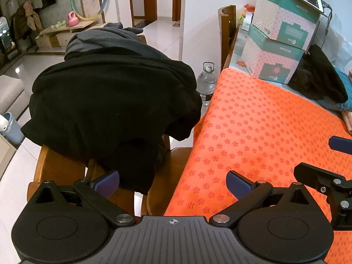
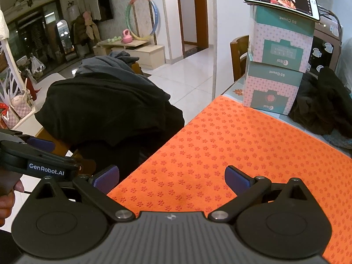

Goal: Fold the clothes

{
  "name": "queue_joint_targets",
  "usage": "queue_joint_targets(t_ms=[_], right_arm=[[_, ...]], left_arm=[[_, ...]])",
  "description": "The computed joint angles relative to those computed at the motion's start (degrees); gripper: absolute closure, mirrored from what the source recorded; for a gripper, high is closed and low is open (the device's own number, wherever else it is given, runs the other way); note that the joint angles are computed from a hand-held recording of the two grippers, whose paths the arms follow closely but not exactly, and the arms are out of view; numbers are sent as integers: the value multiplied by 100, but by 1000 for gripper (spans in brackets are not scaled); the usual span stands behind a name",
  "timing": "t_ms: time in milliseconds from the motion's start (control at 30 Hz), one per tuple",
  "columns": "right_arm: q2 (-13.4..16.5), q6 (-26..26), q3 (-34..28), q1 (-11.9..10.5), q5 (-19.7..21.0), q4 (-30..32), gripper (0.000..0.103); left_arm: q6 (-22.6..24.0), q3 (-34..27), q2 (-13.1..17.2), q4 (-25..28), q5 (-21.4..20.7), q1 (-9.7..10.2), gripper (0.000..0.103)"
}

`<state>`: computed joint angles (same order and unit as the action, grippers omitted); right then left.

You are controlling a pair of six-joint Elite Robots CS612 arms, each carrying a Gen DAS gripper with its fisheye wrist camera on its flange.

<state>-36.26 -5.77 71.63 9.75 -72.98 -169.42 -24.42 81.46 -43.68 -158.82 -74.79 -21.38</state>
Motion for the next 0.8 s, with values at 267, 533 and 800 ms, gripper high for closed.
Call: queue_joint_targets(t_ms=[267, 533, 800], right_arm=[[-18, -103, 9, 13, 27, 42, 0], [-31, -159, 15, 26, 0, 83, 0], [-29, -201, 0, 34, -25, 126, 0]], left_arm=[[-166, 33, -20, 0, -8, 17, 0], [-251, 66, -32, -42, -16, 31, 0], [-335, 91, -44, -78, -17, 49, 0]])
